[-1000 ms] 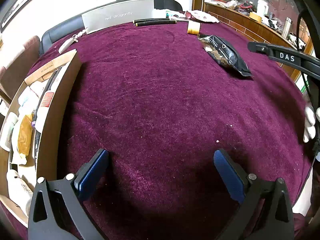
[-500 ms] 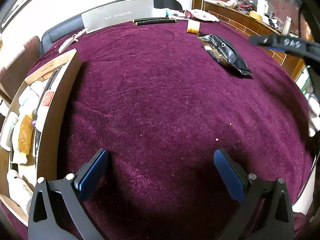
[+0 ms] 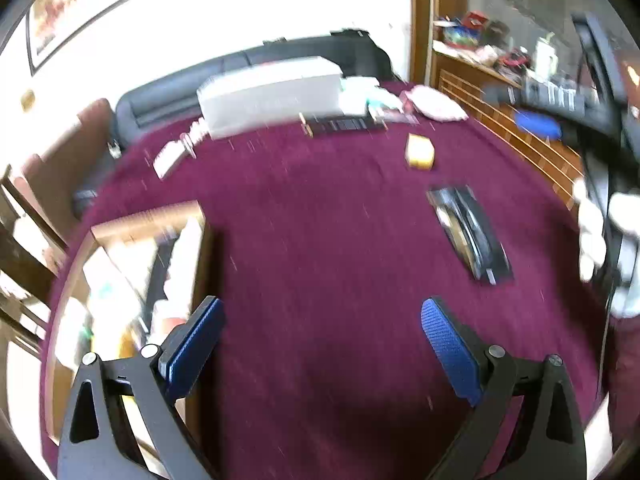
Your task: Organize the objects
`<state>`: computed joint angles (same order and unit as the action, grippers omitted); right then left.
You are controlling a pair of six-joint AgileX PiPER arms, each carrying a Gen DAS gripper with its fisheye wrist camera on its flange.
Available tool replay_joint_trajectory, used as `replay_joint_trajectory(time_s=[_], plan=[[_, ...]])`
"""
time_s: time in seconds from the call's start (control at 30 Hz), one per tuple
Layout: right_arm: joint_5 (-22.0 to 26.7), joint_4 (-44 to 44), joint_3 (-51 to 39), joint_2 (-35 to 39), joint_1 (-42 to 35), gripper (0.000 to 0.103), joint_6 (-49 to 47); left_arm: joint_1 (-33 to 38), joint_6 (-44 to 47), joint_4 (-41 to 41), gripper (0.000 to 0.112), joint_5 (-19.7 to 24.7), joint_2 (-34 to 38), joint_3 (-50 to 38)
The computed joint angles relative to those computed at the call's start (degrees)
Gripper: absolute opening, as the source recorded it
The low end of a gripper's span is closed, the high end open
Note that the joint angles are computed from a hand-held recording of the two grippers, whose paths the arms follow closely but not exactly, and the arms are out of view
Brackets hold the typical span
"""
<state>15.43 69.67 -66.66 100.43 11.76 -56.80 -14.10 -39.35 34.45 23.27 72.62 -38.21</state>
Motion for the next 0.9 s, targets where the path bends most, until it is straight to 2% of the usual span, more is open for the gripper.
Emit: replay_joint_trajectory(time_s=[0.07, 0.13, 0.23, 0.27, 0.33, 0.47, 0.63, 0.83, 0.87, 0.9], plan=[[0.02, 7.55, 0.08, 2.12, -1.83, 0.075, -5.87, -0.06, -2.49, 4.8, 0.096, 0.1, 4.14, -5.17], [1.9, 13.77, 0.83, 3.95, -4.45, 0.075, -10.3, 0.09, -2.39, 5.69, 0.097, -1.06, 9.0, -9.76], [5.06, 8.26, -1.17, 7.57, -8.72, 0.075, -2.49, 0.13, 5.56, -3.47, 0.097, -1.78, 19.73, -20.16], [5.51, 7.95, -1.29, 7.88, -9.69, 0.075, -1.39, 0.3, 9.85, -8.33, 0.096, -2.41, 23.66, -24.08], [6.23, 9.24, -0.96, 7.82, -11.62, 0.075, -1.24, -0.25, 13.44, -12.64, 0.096, -2.31, 30.35, -31.27], [6.41, 7.54, -1.77, 8.52, -12.18, 0.075, 1.65, -2.12, 13.46, -12.34, 0.096, 1.43, 42.87, -46.83], [8.15, 2.93, -2.53, 9.04, -12.25, 0.075, 6.21, -3.2, 18.57, -16.16, 0.096, 5.31, 53.35, -60.63], [8.03, 1.98, -2.65, 9.29, -11.8, 0.075, 6.85, -4.99, 17.26, -12.57, 0.095, 8.65, 60.29, -68.47], [7.8, 1.62, -2.69, 9.38, -11.65, 0.075, 7.13, -5.03, 17.01, -12.09, 0.085, 8.22, 60.52, -68.5], [7.75, 1.5, -2.6, 9.36, -11.6, 0.075, 7.26, -4.78, 18.94, -13.91, 0.054, 7.56, 60.44, -68.24]])
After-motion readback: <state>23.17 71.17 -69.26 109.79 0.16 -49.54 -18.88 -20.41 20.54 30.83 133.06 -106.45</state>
